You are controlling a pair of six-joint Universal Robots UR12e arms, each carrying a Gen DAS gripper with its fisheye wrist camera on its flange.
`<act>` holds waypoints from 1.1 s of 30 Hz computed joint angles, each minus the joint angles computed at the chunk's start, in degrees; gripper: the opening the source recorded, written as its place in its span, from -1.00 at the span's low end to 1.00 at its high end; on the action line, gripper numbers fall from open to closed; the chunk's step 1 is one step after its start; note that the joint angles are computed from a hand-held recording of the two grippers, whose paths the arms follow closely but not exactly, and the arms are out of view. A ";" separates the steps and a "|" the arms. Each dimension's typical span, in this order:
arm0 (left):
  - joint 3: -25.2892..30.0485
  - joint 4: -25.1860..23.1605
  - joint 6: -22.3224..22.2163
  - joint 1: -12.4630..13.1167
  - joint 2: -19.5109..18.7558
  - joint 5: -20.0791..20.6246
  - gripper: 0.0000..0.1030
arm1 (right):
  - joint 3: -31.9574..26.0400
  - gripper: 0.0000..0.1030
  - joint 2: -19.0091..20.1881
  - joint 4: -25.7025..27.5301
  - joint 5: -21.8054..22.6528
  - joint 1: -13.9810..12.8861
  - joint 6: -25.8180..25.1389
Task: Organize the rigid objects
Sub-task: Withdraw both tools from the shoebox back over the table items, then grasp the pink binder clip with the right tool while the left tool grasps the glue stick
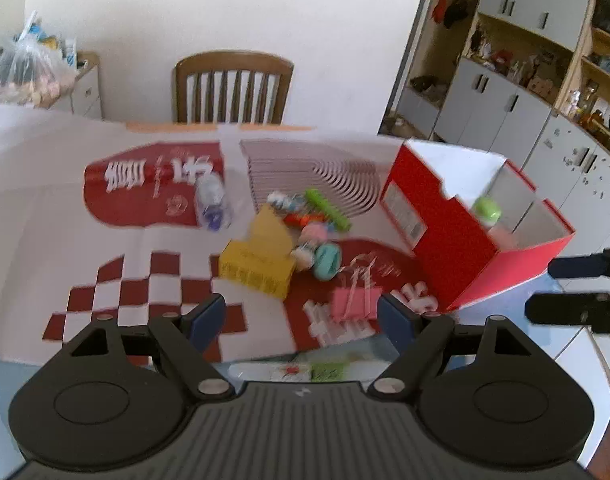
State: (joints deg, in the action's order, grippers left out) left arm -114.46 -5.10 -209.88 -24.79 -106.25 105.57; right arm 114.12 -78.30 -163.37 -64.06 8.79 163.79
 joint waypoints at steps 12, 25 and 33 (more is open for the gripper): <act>-2.60 2.72 5.39 1.05 -2.14 -3.28 0.60 | -2.75 0.99 3.89 0.83 -4.68 4.06 1.95; -2.24 6.20 22.28 0.70 -5.24 -4.66 0.60 | -7.32 0.96 9.64 1.95 -11.04 7.37 4.33; -0.77 5.68 30.05 1.19 -7.18 -7.86 0.60 | -9.17 0.83 11.71 3.74 -12.73 8.28 4.49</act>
State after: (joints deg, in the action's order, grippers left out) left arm -115.23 0.58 -179.83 -23.60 -113.43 97.71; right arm 104.95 -66.59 -159.63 -76.79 17.06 168.27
